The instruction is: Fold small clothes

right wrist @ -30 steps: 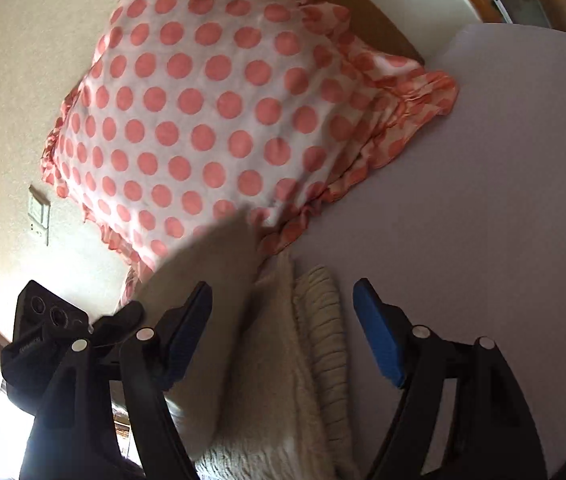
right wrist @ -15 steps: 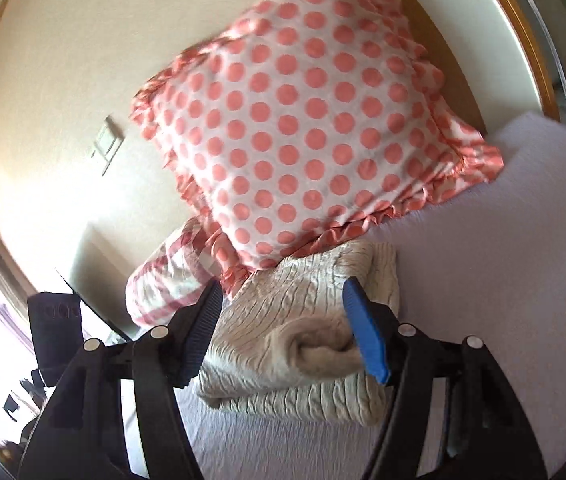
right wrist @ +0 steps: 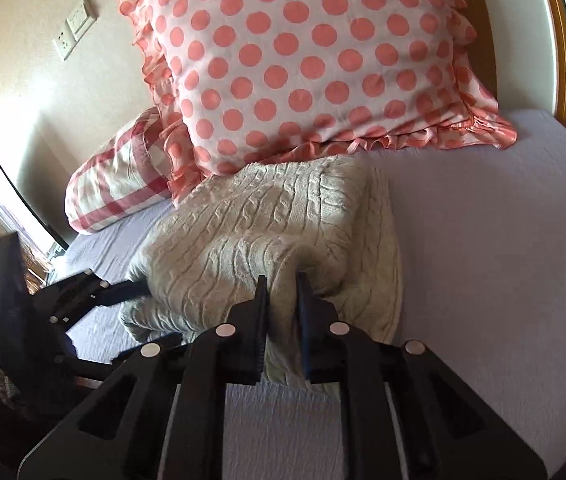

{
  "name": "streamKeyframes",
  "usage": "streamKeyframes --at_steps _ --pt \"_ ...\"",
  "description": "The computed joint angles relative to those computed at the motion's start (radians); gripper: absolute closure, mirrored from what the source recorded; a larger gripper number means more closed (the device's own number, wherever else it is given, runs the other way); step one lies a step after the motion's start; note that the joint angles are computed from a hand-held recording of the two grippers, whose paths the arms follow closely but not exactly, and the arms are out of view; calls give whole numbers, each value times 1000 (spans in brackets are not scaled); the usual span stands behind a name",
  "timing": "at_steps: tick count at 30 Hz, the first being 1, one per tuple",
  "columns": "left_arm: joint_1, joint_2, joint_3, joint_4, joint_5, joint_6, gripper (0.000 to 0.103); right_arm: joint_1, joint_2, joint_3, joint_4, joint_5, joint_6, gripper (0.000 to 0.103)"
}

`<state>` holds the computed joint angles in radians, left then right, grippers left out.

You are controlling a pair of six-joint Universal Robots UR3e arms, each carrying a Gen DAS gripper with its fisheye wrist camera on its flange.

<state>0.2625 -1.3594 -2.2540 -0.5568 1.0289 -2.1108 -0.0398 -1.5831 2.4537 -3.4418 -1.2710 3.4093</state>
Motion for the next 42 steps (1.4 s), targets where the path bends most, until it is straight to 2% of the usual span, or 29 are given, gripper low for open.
streamKeyframes --at_steps 4,6,8,10,12,13,14,16,17,18,20,23,25,28,29,30,33,35,37,42 --pt "86 86 -17 -193 -33 205 61 -129 -124 161 -101 161 82 93" --pt "136 118 -1 -309 -57 285 64 -147 -123 170 -66 141 124 94" --pt "178 123 45 -443 -92 321 64 -128 -77 141 -27 105 125 94" --pt "253 119 141 -689 -162 371 64 -91 -87 143 -43 75 165 91" --pt "359 93 268 -1015 -229 472 61 33 -120 129 -68 -74 207 72" --pt "405 77 321 -1135 -246 514 59 97 -123 127 -106 -136 221 44" --pt "453 63 363 -1235 -261 557 55 151 -105 129 -172 -160 232 36" --pt "535 62 398 -1341 -279 620 51 260 -15 88 -260 -174 249 37" --pt "569 68 401 -1366 -283 642 48 301 51 51 -288 -161 261 44" --pt "597 73 403 -1384 -287 661 46 339 116 -13 -262 -151 278 48" --pt "643 86 389 -1388 -301 679 44 371 239 -152 -167 -114 325 66" --pt "669 53 397 -1368 -320 657 42 390 370 -307 -85 -115 408 67" --pt "685 27 398 -1348 -332 645 40 456 405 -426 27 -250 397 67" --pt "706 -36 421 -1330 -346 606 39 591 484 -664 277 -558 319 63" --pt "705 -64 430 -1312 -350 574 39 608 523 -751 392 -611 306 60" --pt "704 -93 447 -1307 -350 547 39 606 555 -797 448 -621 300 60" --pt "716 -140 487 -1328 -362 521 39 633 585 -829 465 -691 260 66" --pt "734 -152 507 -1370 -377 547 38 623 557 -776 436 -657 260 86" --pt "742 -167 528 -1406 -384 564 38 576 508 -671 341 -546 283 93" --pt "747 -184 542 -1418 -390 556 38 542 452 -536 176 -398 345 97"
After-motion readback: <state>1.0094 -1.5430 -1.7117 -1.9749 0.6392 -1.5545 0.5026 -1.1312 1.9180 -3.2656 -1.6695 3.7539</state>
